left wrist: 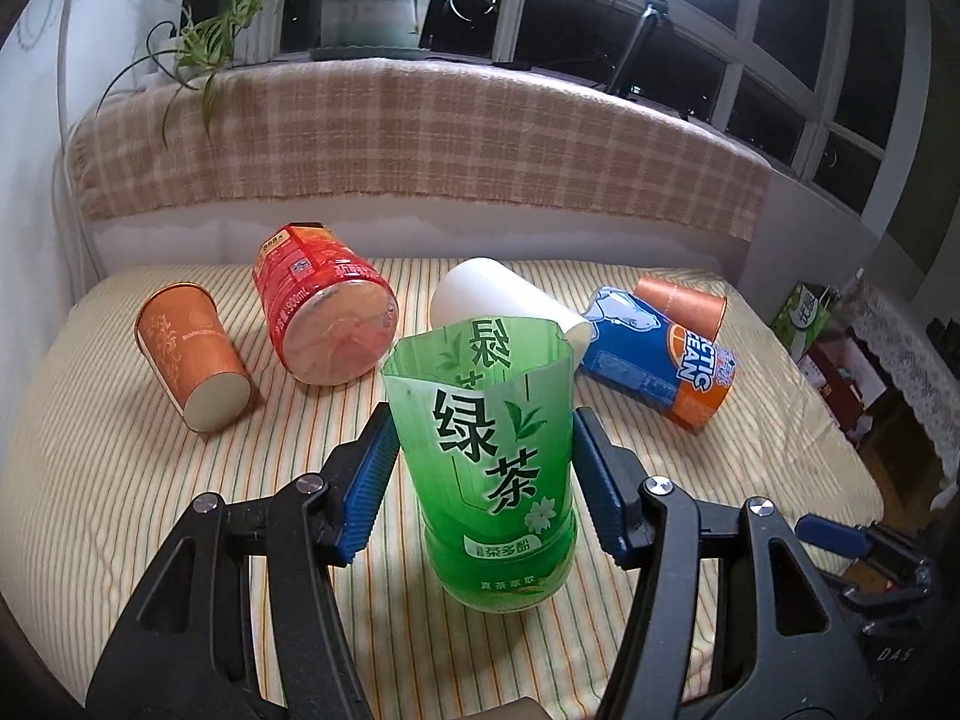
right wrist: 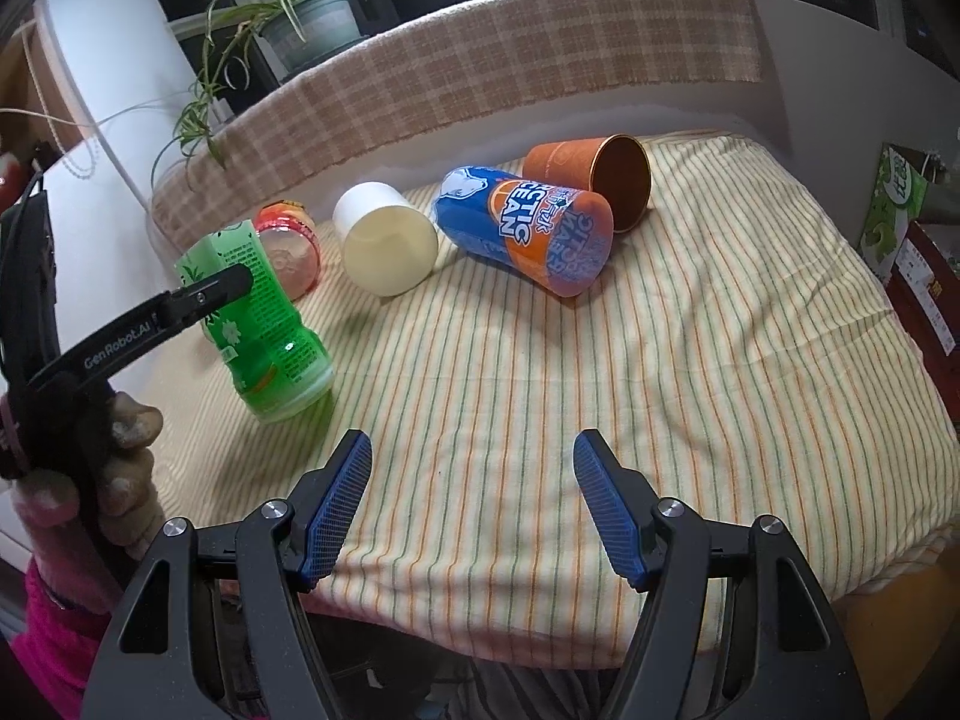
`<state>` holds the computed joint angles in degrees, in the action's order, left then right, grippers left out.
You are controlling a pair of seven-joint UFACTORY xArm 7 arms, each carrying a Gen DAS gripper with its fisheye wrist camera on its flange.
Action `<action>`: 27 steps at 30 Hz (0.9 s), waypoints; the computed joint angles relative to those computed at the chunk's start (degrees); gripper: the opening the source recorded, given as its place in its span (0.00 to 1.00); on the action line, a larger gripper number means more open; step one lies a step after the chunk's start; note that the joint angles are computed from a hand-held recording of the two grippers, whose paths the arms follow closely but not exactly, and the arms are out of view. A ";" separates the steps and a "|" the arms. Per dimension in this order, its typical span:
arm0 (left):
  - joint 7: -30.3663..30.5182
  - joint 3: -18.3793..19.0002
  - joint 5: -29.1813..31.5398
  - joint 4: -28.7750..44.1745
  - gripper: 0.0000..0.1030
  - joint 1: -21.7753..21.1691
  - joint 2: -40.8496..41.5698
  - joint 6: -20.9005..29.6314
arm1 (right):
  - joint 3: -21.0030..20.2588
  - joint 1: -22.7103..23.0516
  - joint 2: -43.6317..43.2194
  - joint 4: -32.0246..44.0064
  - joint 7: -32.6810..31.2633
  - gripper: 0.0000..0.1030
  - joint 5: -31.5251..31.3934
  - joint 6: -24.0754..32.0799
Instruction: Flip cup upright
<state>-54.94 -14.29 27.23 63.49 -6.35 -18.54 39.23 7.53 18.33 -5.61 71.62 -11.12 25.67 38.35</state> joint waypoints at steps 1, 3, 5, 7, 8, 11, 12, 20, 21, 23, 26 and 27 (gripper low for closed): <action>0.05 -0.09 0.08 -0.10 0.58 -0.07 -0.04 0.01 | 0.02 -0.01 0.01 0.01 0.13 0.67 -0.15 -0.09; 0.48 0.03 -0.18 -0.39 0.58 -0.32 -0.05 -0.28 | 0.01 -0.01 0.04 0.04 0.21 0.67 -0.23 -0.22; 0.42 -0.11 0.01 -0.71 0.58 -0.32 -0.12 -0.55 | 0.08 0.01 -0.07 -0.07 0.41 0.67 -0.54 -0.46; 0.54 -0.15 0.19 -1.11 0.58 -0.33 -0.41 -0.97 | 0.08 0.05 -0.13 -0.12 0.49 0.67 -0.67 -0.57; 0.61 -0.17 0.17 -1.21 0.58 -0.33 -0.48 -1.07 | 0.07 0.06 -0.13 -0.12 0.49 0.67 -0.67 -0.57; 0.92 -0.15 -0.31 -1.69 0.58 -0.47 -0.86 -1.49 | 0.07 0.07 -0.23 -0.18 0.77 0.67 -0.99 -0.71; 1.00 -0.31 -0.20 -1.79 0.58 -0.44 -0.98 -1.46 | 0.08 0.08 -0.24 -0.19 0.87 0.67 -1.08 -0.79; 3.21 -1.01 -0.98 -2.68 0.58 -1.41 -2.02 -1.07 | 0.05 0.13 -0.19 -0.12 0.95 0.67 -1.14 -0.83; 3.59 -0.93 -1.54 -2.90 0.58 -1.69 -2.07 -1.23 | 0.05 0.14 -0.18 -0.13 0.98 0.67 -1.11 -0.87; 4.07 -1.07 -2.17 -3.15 0.58 -1.97 -1.97 -1.16 | 0.07 0.15 -0.14 -0.08 1.04 0.67 -1.13 -0.94; 4.51 -1.24 -3.06 -3.74 0.58 -2.49 -2.23 -1.21 | 0.10 0.17 -0.26 -0.21 1.13 0.67 -1.24 -1.16; 4.45 -1.41 -3.03 -3.85 0.58 -2.47 -2.40 -1.11 | 0.08 0.17 -0.37 -0.34 1.12 0.67 -1.24 -1.22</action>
<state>-50.49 -15.70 24.20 59.63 -8.83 -20.94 38.12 7.61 18.50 -5.98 71.28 -10.00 24.43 37.13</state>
